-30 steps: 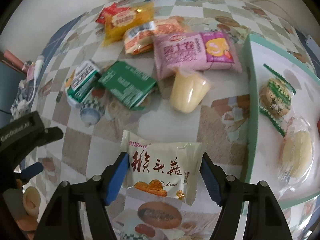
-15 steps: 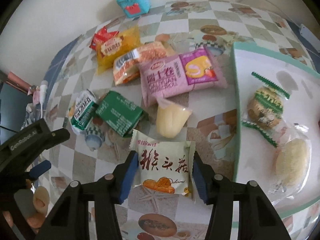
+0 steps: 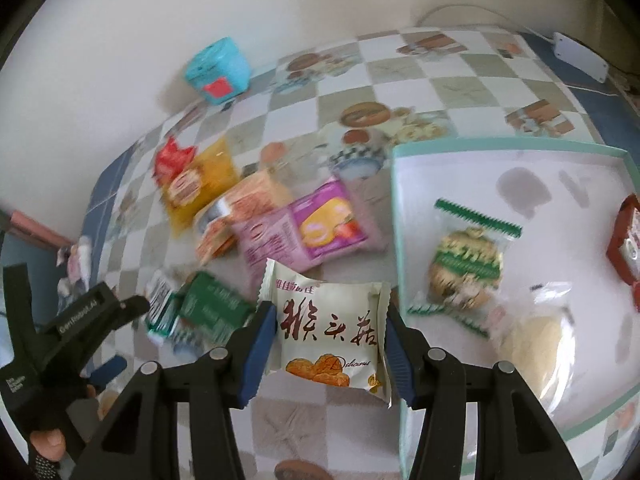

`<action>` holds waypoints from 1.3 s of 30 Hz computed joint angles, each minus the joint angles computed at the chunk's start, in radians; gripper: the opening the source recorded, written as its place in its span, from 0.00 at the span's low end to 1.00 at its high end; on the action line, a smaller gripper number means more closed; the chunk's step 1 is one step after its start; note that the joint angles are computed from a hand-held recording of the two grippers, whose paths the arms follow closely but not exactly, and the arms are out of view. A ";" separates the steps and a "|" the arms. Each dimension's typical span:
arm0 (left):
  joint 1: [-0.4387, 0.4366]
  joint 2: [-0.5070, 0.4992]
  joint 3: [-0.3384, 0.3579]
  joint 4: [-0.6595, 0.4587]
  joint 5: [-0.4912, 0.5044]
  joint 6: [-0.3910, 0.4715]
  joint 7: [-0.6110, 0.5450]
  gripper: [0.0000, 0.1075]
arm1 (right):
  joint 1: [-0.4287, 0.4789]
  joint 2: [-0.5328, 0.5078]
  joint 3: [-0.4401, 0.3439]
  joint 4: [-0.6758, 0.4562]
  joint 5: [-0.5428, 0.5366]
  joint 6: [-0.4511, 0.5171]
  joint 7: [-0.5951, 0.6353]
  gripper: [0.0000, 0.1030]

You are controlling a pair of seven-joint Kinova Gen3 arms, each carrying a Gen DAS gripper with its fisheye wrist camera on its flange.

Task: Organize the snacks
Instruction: 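Grasp the green-white cracker packet with left gripper while right holds the pastry bag, then carry both packets over the tray and open both grippers to release them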

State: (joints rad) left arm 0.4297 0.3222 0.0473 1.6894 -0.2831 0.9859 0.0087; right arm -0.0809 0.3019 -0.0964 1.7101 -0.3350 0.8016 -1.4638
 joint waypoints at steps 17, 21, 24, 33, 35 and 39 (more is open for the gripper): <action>-0.017 0.072 -0.038 -0.049 0.019 -0.066 -0.062 0.59 | 0.019 0.039 0.001 -0.049 0.001 0.006 -0.005 0.54; -0.025 0.055 -0.030 -0.041 0.031 -0.078 -0.077 0.51 | 0.039 0.024 -0.006 -0.046 -0.027 0.012 0.015 0.54; -0.027 0.041 -0.025 -0.036 0.035 -0.091 -0.089 0.50 | 0.043 0.006 -0.003 -0.042 -0.038 0.012 0.025 0.54; 0.025 0.000 -0.022 -0.089 -0.045 0.000 -0.034 0.49 | 0.064 -0.031 0.006 -0.044 -0.086 0.031 0.060 0.54; 0.042 -0.029 -0.016 -0.080 -0.070 0.016 -0.007 0.49 | 0.061 -0.035 0.013 -0.046 -0.080 0.036 0.051 0.54; 0.062 -0.038 0.003 -0.111 -0.118 0.057 0.024 0.49 | 0.065 -0.045 0.023 -0.042 -0.075 0.037 0.043 0.54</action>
